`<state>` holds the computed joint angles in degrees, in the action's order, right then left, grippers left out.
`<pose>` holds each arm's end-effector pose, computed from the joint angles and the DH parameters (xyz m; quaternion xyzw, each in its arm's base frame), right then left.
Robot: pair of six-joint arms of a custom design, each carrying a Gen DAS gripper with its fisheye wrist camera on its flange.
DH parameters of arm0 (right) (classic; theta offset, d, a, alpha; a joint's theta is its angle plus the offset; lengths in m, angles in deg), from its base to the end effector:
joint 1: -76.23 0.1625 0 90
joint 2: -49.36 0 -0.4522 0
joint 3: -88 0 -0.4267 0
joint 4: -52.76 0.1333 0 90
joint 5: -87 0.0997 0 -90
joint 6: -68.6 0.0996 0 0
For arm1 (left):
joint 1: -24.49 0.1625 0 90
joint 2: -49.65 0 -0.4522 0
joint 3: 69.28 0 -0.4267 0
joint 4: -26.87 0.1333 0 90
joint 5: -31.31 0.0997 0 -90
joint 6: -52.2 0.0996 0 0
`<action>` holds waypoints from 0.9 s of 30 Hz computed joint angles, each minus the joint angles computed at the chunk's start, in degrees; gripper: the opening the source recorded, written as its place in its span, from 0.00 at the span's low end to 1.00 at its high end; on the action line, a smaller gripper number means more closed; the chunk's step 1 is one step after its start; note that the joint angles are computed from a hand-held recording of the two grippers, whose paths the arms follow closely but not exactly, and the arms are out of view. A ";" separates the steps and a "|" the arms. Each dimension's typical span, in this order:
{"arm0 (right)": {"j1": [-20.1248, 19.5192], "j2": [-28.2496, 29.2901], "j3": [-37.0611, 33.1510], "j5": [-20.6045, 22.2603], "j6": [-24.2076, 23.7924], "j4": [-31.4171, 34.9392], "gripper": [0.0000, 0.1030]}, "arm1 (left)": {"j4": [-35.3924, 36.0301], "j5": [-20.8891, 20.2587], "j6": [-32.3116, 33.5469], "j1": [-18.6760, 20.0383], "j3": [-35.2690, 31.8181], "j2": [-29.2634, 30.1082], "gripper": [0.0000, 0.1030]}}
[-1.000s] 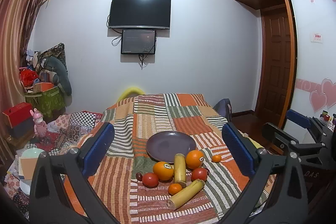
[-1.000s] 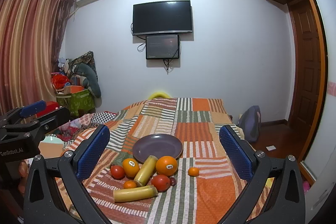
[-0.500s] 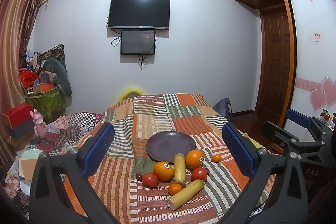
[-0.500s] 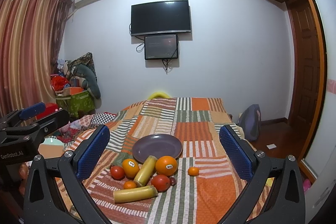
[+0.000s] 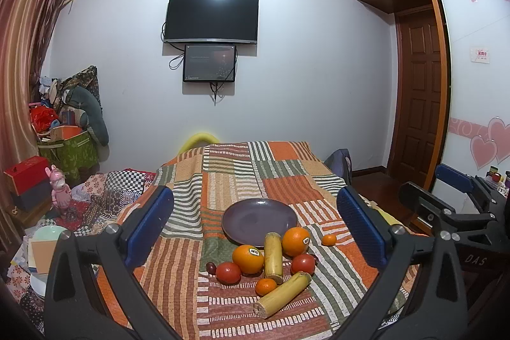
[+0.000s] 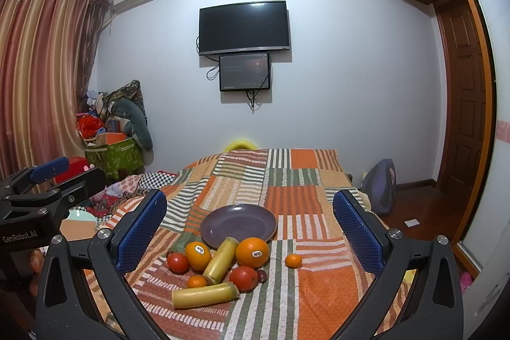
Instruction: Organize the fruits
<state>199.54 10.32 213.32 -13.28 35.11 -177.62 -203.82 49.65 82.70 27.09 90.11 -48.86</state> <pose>0.3803 -0.3684 0.0448 0.4543 -0.7630 0.4528 0.0805 -0.1171 -0.2334 0.3406 0.1164 0.6772 -0.6265 0.3679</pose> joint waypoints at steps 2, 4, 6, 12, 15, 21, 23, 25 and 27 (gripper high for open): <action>0.00 -0.03 -0.01 0.01 -0.07 0.02 1.00 | 0.00 0.00 0.00 0.00 0.00 0.00 1.00; -0.03 -0.06 0.00 0.05 -0.04 0.10 1.00 | -0.09 0.03 0.03 0.00 0.01 0.07 1.00; -0.04 -0.05 0.01 0.07 -0.03 0.05 1.00 | -0.24 -0.01 0.04 0.02 0.02 0.13 1.00; 0.00 -0.08 -0.02 0.02 0.02 0.11 1.00 | -0.80 -0.42 0.57 0.50 -0.31 0.36 1.00; 0.01 -0.07 -0.02 0.01 0.02 0.11 1.00 | -0.94 -0.58 0.54 0.62 -0.30 0.46 1.00; -0.02 -0.31 -0.05 0.31 0.18 0.50 1.00 | -1.13 -0.83 0.59 0.89 -0.31 0.56 1.00; 0.05 -0.35 -0.13 0.24 0.24 0.58 1.00 | -2.00 -1.28 1.16 1.35 -0.37 0.86 1.00; 0.13 -0.35 -0.23 0.02 0.34 0.70 1.00 | -2.27 -1.64 1.06 1.81 -0.21 1.31 1.00; 0.26 -0.27 -0.52 -0.39 0.53 0.92 1.00 | -1.89 -2.14 0.68 2.46 0.15 1.53 1.00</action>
